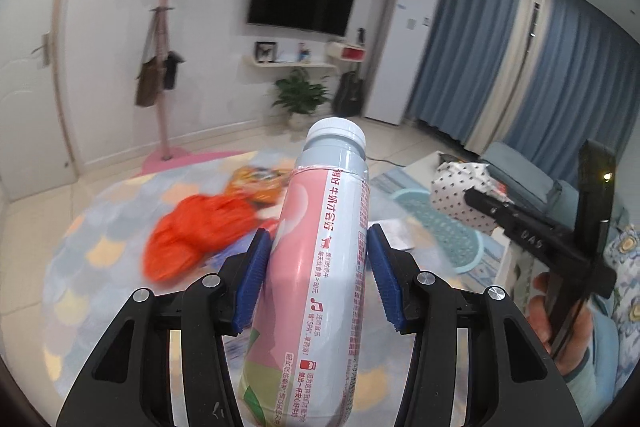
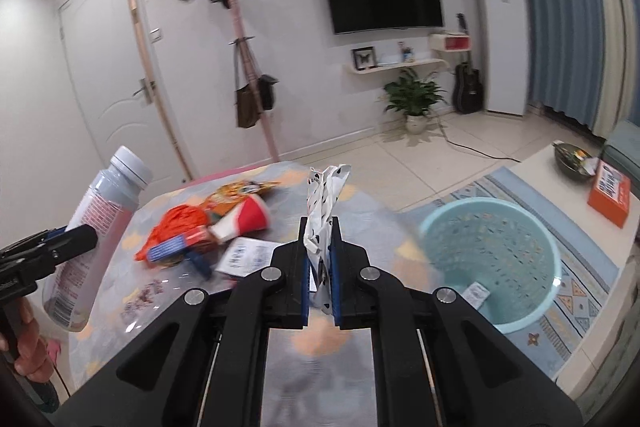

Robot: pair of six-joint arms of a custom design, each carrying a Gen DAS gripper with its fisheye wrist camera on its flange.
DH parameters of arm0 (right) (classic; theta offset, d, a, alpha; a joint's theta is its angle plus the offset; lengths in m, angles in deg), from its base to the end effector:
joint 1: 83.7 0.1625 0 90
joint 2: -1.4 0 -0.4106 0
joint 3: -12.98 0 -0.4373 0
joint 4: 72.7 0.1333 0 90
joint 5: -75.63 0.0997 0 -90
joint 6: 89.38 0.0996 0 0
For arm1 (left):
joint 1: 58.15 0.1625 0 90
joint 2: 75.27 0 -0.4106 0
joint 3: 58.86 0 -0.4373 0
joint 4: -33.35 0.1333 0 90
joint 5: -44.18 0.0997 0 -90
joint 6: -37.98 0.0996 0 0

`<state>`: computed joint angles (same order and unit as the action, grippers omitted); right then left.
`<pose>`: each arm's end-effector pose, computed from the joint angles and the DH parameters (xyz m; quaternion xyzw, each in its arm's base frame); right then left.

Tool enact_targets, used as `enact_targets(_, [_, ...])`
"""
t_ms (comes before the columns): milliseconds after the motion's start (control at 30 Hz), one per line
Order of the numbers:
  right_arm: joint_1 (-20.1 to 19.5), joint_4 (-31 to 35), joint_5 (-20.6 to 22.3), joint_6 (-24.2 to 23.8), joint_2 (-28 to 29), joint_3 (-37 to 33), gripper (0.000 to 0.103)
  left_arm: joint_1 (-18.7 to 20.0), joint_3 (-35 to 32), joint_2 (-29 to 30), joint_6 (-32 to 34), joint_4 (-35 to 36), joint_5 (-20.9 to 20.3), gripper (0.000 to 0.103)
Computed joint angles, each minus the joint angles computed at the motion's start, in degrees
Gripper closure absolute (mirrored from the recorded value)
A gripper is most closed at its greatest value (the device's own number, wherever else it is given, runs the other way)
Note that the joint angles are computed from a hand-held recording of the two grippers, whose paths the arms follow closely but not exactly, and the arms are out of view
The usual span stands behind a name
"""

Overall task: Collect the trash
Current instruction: 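Carry both items over the basket and release them inside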

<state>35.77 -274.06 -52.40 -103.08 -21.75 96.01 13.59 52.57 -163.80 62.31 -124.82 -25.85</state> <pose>0.4171 -0.5918 -0.0252 0.1817 -0.8440 0.4470 0.2344 -0.0135 -0.5748 0.4078 0.2679 0.8712 -0.3700 0.1799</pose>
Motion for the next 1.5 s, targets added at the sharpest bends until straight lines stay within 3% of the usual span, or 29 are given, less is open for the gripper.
enact_targets(500, [-9.16, -4.07, -1.32, 4.60, -5.64, 5.62, 0.097, -5.09, -5.61, 14.86, -1.81, 1.67, -3.59, 0.057])
enact_targets(833, [-15.37, -0.35, -2.34, 7.16, -5.49, 4.72, 0.097, -5.39, -13.23, 26.35, -2.21, 2.39, -5.76, 0.057])
enact_targets(1033, [-18.22, 4.14, -2.42, 10.23, -5.27, 4.56, 0.096, -6.07, -16.21, 31.46, -1.85, 2.56, -4.42, 0.057])
enact_targets(1100, [-19.19, 5.77, -1.04, 12.57, -6.20, 5.54, 0.093, -6.14, -17.19, 32.76, -2.03, 3.09, -4.26, 0.057])
enact_targets(1200, [-19.95, 4.62, -0.40, 14.06, -7.07, 7.24, 0.076, -6.25, -18.68, 34.68, -2.31, 4.17, -3.44, 0.057])
enact_targets(1267, [-20.11, 2.69, -0.42, 14.04, -7.59, 8.54, 0.047, -6.10, -19.90, 35.87, -2.52, 5.03, -3.07, 0.057])
enact_targets(1500, [-20.52, 1.32, 1.47, 15.36, -10.32, 12.31, 0.046, -5.39, -24.86, 41.26, -4.25, 8.25, 0.21, 0.052])
